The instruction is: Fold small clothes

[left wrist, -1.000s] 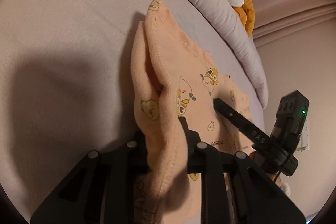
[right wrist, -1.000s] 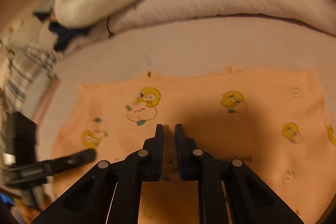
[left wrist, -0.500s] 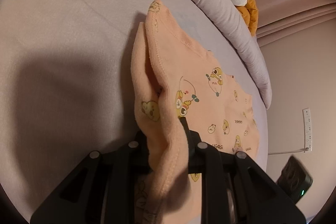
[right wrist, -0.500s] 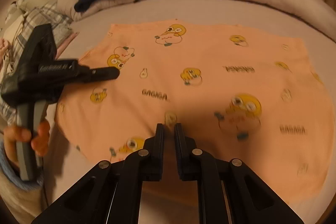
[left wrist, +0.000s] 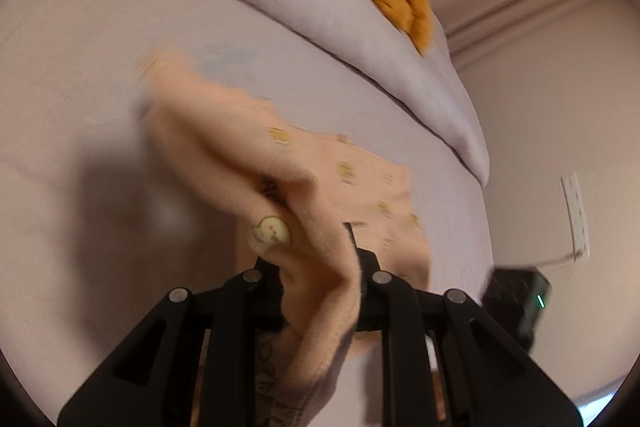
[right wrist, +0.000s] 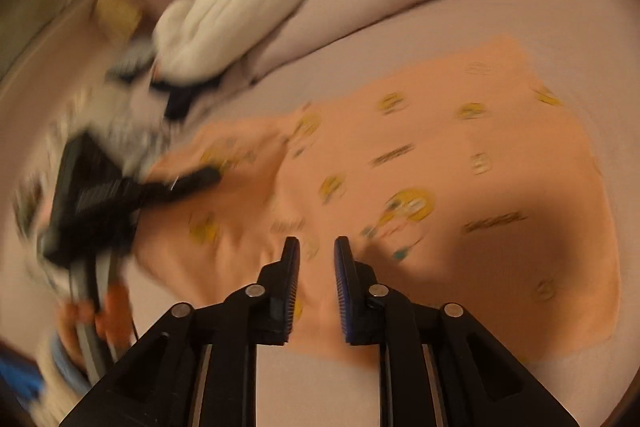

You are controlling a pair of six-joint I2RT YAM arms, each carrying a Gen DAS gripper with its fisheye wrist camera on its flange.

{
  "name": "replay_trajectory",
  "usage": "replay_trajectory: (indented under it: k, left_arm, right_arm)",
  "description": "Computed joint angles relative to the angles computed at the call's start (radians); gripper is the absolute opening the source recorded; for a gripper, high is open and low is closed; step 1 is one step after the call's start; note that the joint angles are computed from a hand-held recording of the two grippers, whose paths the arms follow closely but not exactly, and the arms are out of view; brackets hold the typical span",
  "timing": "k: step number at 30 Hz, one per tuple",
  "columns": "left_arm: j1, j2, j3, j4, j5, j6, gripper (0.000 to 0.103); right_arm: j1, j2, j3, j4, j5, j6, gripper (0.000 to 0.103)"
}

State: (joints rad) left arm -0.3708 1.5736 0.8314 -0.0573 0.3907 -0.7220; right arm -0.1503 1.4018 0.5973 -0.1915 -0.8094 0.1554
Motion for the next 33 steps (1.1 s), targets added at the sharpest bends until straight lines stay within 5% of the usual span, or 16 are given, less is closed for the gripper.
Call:
replay_trajectory:
  k: [7, 10, 13, 19, 22, 26, 29, 31, 33]
  left_arm:
    - [-0.192, 0.243, 0.296, -0.122, -0.043, -0.008, 0.024]
    - [-0.223, 0.35, 0.386, -0.129, 0.003, -0.037, 0.043]
    - [-0.226, 0.365, 0.371, -0.07, 0.057, -0.071, 0.055]
    - [-0.226, 0.262, 0.279, -0.039, 0.039, -0.04, 0.056]
    - [-0.195, 0.188, 0.17, 0.011, 0.031, -0.064, 0.057]
    - [-0.154, 0.088, 0.003, 0.08, 0.03, -0.092, 0.061]
    - [-0.124, 0.03, -0.111, 0.129, 0.034, -0.11, 0.061]
    - [-0.104, 0.009, -0.165, 0.152, 0.046, -0.117, 0.061]
    - [-0.093, -0.004, -0.197, 0.153, 0.051, -0.109, 0.061]
  right_arm:
    - [-0.236, 0.264, 0.112, -0.035, -0.292, 0.058, 0.055]
    - [-0.315, 0.361, 0.139, -0.038, -0.412, 0.12, 0.059]
    - [-0.356, 0.433, 0.194, -0.148, -0.47, 0.07, 0.059]
    - [-0.292, 0.408, 0.101, 0.051, -0.457, 0.232, 0.059]
    - [-0.219, 0.365, 0.043, 0.189, -0.389, 0.341, 0.059]
    - [-0.107, 0.317, 0.083, 0.152, -0.209, 0.324, 0.058]
    - [-0.008, 0.248, 0.124, 0.065, 0.014, 0.234, 0.037]
    - [0.058, 0.222, 0.16, 0.02, 0.153, 0.158, 0.009]
    - [0.078, 0.208, 0.197, -0.022, 0.2, 0.103, 0.009]
